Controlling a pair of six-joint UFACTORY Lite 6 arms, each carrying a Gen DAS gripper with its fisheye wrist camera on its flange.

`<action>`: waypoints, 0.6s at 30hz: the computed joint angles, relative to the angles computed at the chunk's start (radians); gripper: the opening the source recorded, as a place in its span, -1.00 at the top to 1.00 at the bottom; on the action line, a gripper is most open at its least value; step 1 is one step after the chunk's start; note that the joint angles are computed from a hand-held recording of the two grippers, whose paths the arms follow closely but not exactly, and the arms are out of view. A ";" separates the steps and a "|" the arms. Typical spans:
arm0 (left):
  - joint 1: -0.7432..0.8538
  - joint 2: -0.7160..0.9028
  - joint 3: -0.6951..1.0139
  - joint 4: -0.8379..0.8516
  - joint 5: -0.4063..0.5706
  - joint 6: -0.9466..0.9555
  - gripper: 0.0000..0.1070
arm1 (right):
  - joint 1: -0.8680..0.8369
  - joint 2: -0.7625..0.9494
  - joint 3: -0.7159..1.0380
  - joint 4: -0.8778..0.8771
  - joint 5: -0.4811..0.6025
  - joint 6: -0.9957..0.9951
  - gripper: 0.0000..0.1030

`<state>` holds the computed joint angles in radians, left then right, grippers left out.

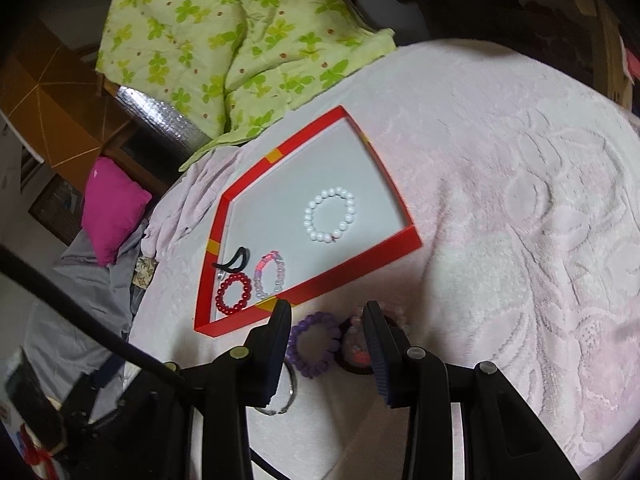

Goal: Organize jewelry

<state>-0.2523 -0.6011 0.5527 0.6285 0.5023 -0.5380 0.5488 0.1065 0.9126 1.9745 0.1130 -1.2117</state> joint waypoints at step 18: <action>0.023 0.048 -0.007 -0.028 -0.023 0.033 -0.30 | -0.096 0.067 0.009 -0.255 0.147 0.264 0.23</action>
<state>-0.2288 -0.5529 0.5453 0.6007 0.4794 -0.5048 0.4532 0.1736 0.9216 1.7194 0.2598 -0.9475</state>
